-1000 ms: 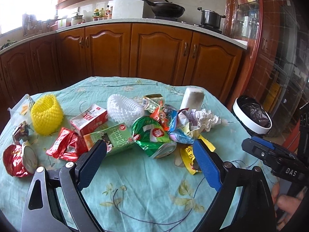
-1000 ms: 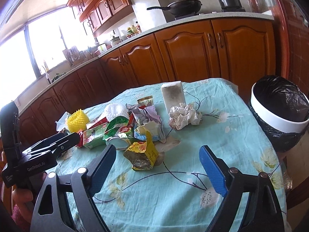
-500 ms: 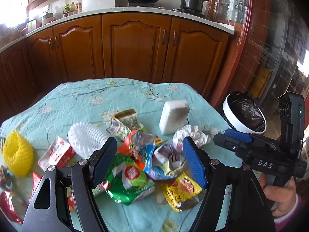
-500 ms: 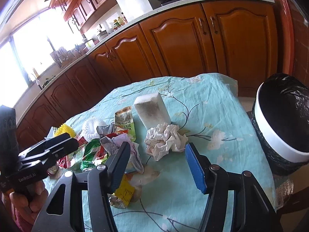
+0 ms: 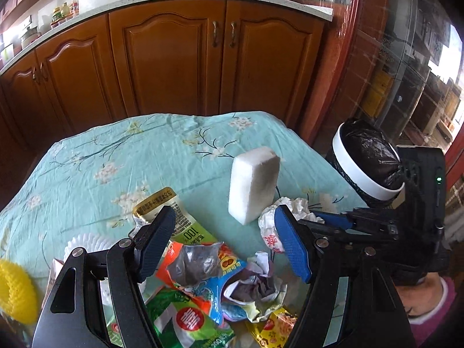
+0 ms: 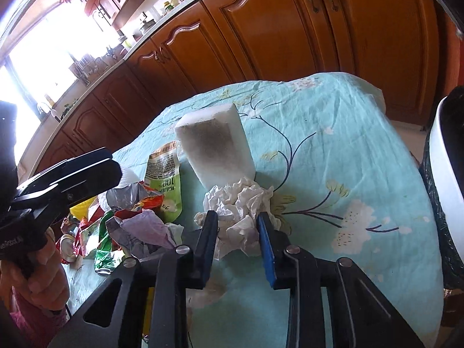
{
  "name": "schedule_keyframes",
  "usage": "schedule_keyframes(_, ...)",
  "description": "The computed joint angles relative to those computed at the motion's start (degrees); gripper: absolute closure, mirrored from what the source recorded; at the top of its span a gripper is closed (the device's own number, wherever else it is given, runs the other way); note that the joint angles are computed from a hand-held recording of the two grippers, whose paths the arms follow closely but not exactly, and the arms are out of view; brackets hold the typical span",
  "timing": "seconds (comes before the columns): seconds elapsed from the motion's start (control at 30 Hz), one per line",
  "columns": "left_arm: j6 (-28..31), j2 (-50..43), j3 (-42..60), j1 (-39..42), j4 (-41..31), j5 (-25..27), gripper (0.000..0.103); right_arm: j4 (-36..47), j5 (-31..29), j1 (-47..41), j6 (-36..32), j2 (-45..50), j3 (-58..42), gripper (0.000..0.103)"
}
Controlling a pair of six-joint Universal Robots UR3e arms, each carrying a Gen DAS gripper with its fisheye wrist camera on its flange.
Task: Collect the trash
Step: 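Grasp the white sponge block with the left tool while the right tool grasps the crumpled tissue, then carry the sponge and tissue over the bin and open both tools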
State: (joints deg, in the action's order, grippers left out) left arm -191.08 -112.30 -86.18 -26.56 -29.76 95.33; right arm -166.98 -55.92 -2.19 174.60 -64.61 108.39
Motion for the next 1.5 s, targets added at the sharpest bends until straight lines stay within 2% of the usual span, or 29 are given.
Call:
schedule_keyframes(0.2, 0.1, -8.9, 13.0, -1.5, -7.2, 1.4, 0.030, -7.6, 2.5, -6.9, 0.3, -9.4, 12.6, 0.079)
schedule_keyframes(0.37, -3.8, -19.9, 31.9, -1.8, -22.7, 4.1, 0.030, -8.6, 6.7, -14.0, -1.5, -15.4, 20.5, 0.079)
schedule_keyframes(0.63, -7.3, -32.5, 53.7, -1.2, -38.4, 2.8, 0.030, -9.6, 12.1, -19.2, -3.4, -19.2, 26.7, 0.079)
schedule_keyframes(0.7, -6.9, -34.2, 56.5, -1.7, -39.3, 3.1, 0.040, -9.3, 12.6, -19.7, -4.0, -19.1, 27.1, 0.079)
schedule_keyframes(0.73, -6.7, -35.2, 58.4, -2.3, -40.2, 4.4, 0.041, -9.2, 13.0, -19.9, -4.3, -19.2, 27.4, 0.079)
schedule_keyframes(0.87, -5.5, -34.2, 55.8, -3.6, -37.0, 6.8, 0.048, -9.8, 13.9, -21.2, -4.9, -19.8, 29.1, 0.079)
schedule_keyframes(1.3, -4.7, -12.6, 22.1, -6.5, -10.9, -0.5, 0.050, -6.6, 16.8, -26.8, -8.1, -27.1, 33.7, 0.079)
schedule_keyframes(1.5, -7.3, -9.5, 15.7, -10.5, -2.6, -1.1, 0.050, -2.8, 17.0, -30.6, -10.6, -31.7, 35.3, 0.079)
